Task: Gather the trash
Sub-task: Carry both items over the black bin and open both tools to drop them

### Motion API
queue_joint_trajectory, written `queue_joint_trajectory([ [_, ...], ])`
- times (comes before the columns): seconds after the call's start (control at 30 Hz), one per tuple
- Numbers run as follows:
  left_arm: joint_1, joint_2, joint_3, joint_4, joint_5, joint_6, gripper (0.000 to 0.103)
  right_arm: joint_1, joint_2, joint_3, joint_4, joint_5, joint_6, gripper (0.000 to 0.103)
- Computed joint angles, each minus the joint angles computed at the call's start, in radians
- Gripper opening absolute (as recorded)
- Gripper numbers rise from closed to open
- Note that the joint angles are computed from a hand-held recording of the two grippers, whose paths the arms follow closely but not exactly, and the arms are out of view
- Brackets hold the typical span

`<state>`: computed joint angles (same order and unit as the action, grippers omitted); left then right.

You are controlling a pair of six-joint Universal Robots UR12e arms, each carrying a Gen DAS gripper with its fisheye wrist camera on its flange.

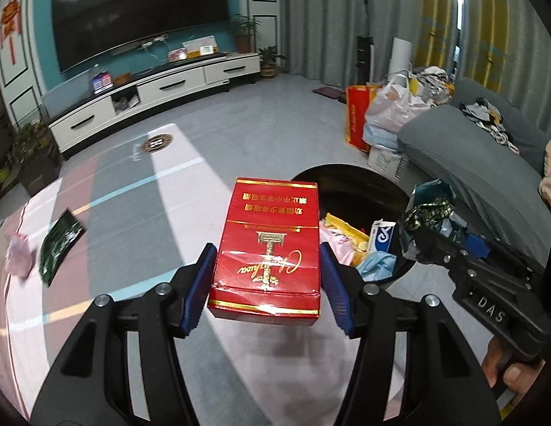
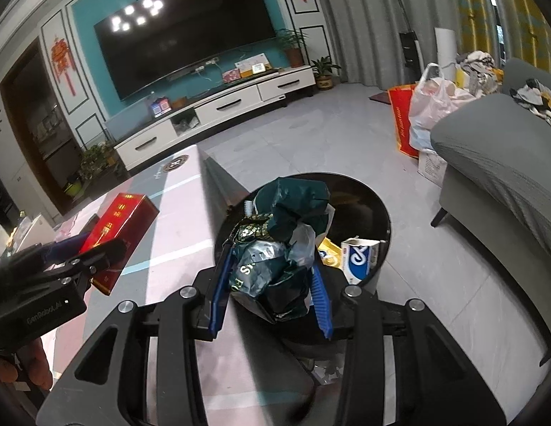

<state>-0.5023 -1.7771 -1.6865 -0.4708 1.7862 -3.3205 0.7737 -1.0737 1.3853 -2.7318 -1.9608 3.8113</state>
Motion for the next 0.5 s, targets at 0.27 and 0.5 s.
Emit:
queue_joint_trajectory([
  [0.27,-0.011,-0.069,0.074,-0.04,-0.035,0.067,0.059,-0.023,-0.008,0.032,0.0,0.005,0.048,0.041],
  [0.5,-0.004,-0.127,0.137,-0.091,-0.09,0.101,0.059,-0.044,-0.005,0.042,0.006,0.019,0.08,0.041],
])
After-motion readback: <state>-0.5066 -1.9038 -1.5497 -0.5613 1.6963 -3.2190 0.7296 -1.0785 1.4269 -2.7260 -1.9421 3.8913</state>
